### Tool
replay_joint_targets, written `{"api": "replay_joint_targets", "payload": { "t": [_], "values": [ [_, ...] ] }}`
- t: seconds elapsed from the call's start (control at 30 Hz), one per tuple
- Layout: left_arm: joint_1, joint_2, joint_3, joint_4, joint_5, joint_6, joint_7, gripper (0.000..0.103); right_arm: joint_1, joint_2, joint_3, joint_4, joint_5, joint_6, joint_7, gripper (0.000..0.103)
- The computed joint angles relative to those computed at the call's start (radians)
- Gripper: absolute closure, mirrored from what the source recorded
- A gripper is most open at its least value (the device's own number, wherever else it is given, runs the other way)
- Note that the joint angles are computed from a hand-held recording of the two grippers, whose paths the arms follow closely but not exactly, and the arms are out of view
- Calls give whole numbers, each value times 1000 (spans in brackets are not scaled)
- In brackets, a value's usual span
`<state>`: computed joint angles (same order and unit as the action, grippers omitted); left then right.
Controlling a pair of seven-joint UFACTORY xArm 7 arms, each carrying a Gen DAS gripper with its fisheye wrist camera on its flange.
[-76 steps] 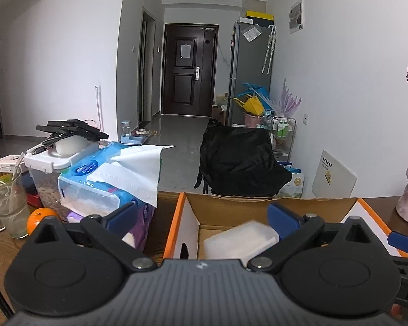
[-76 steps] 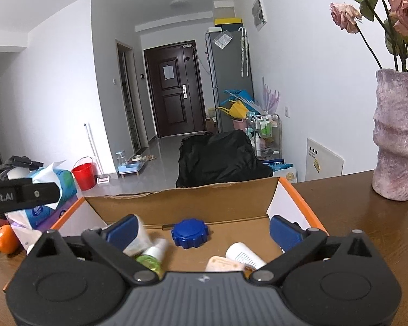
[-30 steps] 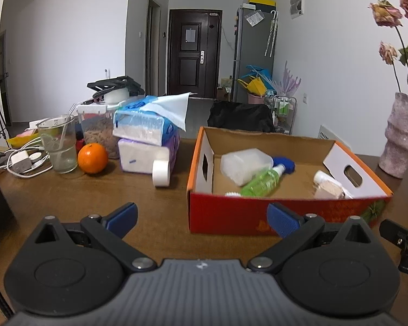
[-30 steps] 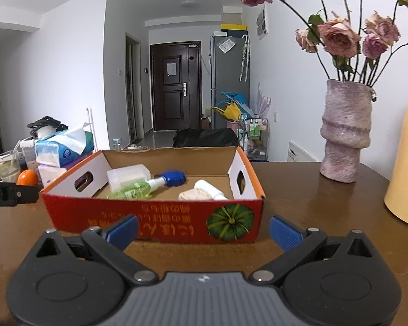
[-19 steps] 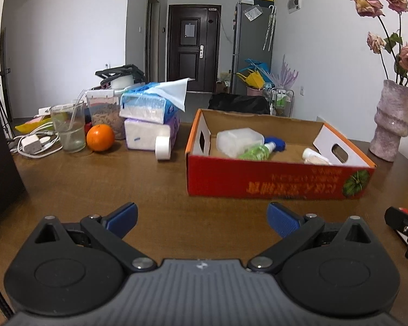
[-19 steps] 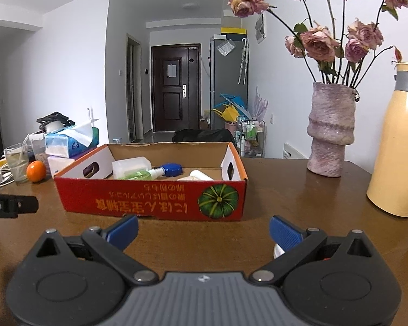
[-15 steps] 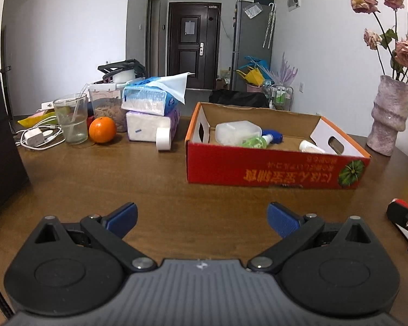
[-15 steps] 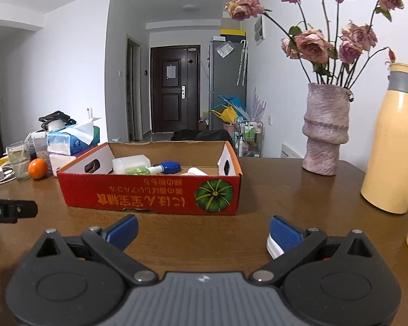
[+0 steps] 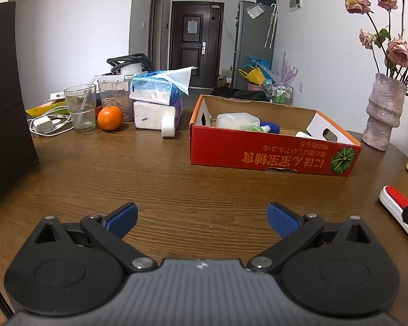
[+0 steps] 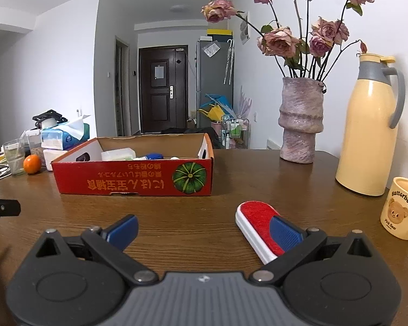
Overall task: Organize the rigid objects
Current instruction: 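Withdraw both tools from the box toward the red lint brush, then grasp the red-and-white lint brush handle with the right tool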
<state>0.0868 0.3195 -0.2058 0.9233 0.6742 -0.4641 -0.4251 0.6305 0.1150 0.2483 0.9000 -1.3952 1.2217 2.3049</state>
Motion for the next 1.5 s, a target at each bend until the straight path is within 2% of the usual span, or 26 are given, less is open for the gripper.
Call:
{"api": "replay_joint_targets", "payload": {
  "t": [0.27, 0.43, 0.53, 0.67, 0.77, 0.83, 0.97, 1.07, 1.17, 1.33, 1.5],
  "values": [
    [9, 3, -6, 4, 13, 7, -11, 0, -23, -89, 14, -96, 46, -5, -19, 0],
    [11, 8, -12, 11, 13, 19, -11, 0, -70, -177, 17, -189, 84, -54, -41, 0],
    [4, 9, -11, 12, -1, 27, 0, 0, -119, -227, 4, -237, 90, -152, -81, 0],
    [3, 13, -16, 16, -19, 41, 17, 0, -205, -261, -32, -275, 93, -352, -177, 0],
    [14, 18, -30, 21, -21, 50, 20, 0, -254, -258, -38, -285, 101, -430, -225, 1],
    [24, 20, -41, 24, -15, 54, 17, 0, -281, -257, -45, -292, 101, -486, -245, 5],
    [40, 23, -57, 26, -2, 61, 13, 0, -323, -243, -52, -296, 88, -573, -247, 19],
    [49, 23, -65, 26, 6, 61, 8, 0, -336, -224, -47, -287, 70, -582, -230, 28],
    [56, 24, -71, 28, 14, 65, 3, 0, -337, -224, -47, -279, 68, -573, -226, 48],
    [78, 26, -90, 32, 41, 68, -20, 0, -323, -198, -34, -251, 37, -531, -170, 48],
    [189, 55, -192, 79, 151, 118, -117, 0, -295, -189, -25, -218, 1, -476, -104, 48]
  ]
}}
